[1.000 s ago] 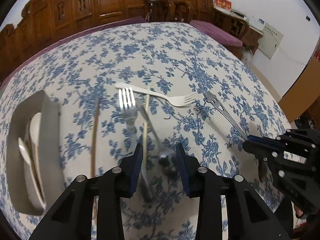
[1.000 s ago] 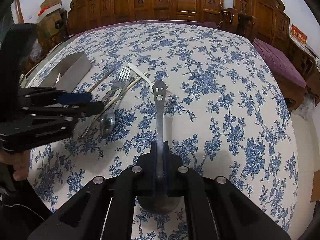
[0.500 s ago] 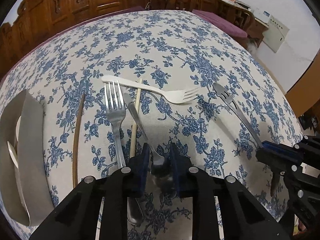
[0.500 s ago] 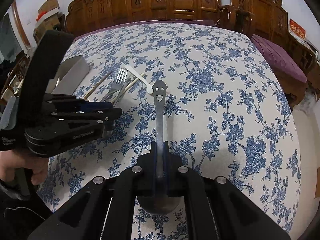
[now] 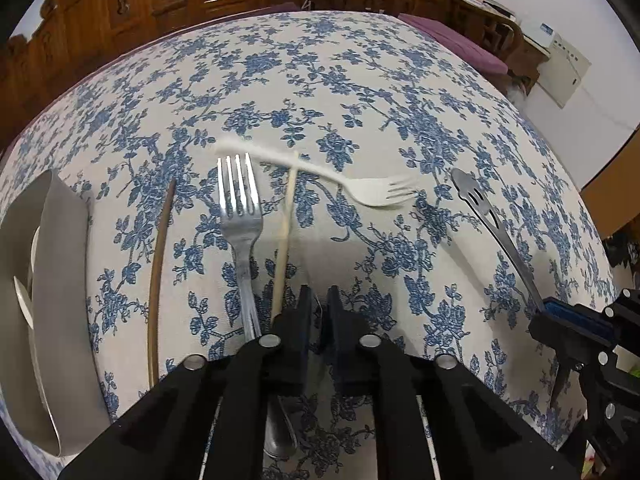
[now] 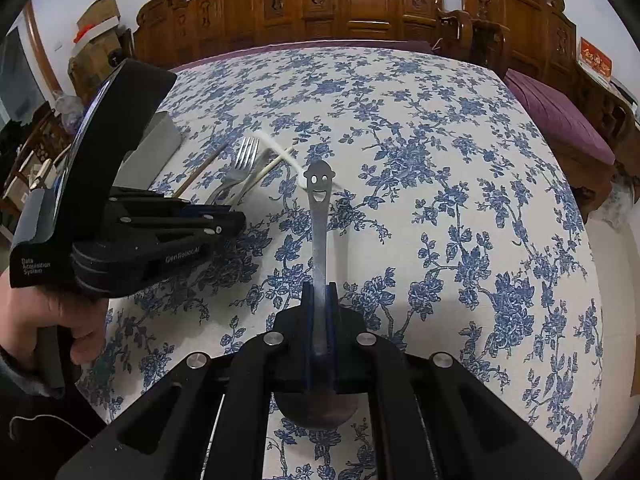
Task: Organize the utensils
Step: 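Grasp the metal knife with the left tool while the right tool holds the spoon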
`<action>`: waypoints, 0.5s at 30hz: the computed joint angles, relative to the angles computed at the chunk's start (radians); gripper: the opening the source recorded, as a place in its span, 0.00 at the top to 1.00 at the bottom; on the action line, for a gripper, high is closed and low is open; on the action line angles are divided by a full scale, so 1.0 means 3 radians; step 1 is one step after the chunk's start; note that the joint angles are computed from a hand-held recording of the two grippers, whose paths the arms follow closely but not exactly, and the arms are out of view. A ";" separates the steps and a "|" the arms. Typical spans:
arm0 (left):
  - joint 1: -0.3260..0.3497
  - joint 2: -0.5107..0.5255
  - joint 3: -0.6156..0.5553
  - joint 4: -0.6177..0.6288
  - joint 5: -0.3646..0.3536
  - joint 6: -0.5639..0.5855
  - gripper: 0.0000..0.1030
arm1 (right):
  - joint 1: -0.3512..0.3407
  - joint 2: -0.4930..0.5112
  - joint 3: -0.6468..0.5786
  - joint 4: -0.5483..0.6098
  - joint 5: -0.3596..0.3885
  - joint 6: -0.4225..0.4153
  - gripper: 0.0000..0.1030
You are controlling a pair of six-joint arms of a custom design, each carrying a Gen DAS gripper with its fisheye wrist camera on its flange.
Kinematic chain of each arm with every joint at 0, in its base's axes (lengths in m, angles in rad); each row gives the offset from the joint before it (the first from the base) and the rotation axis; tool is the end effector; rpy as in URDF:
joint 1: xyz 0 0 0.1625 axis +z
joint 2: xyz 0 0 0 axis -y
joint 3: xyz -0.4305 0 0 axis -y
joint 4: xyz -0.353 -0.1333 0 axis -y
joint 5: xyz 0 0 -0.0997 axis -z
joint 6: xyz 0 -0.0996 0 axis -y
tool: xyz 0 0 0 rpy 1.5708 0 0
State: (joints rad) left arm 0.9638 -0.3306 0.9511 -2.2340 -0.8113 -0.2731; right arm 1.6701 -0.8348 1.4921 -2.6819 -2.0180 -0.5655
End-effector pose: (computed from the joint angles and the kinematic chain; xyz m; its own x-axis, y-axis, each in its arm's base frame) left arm -0.2888 -0.7698 0.0291 -0.7434 0.1537 -0.6509 0.3836 0.8953 -0.2267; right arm 0.1589 -0.6851 0.2289 -0.7257 -0.3954 0.5631 -0.5661 0.8083 -0.1619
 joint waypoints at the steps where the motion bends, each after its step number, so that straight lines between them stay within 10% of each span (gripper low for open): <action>1: 0.0005 -0.0012 0.0018 -0.0029 -0.0033 0.0011 0.96 | -0.0002 0.0001 -0.0002 0.0001 0.0003 0.0002 0.93; 15: -0.0139 -0.0411 0.0678 -0.0554 -0.0041 0.0163 0.96 | 0.0028 -0.0046 0.0037 -0.0033 0.0141 0.0019 0.93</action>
State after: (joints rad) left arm 0.9221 -0.4539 1.1547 -2.4003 -0.8237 -0.2242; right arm 1.6784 -0.8485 1.5034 -2.6919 -1.9757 -0.5597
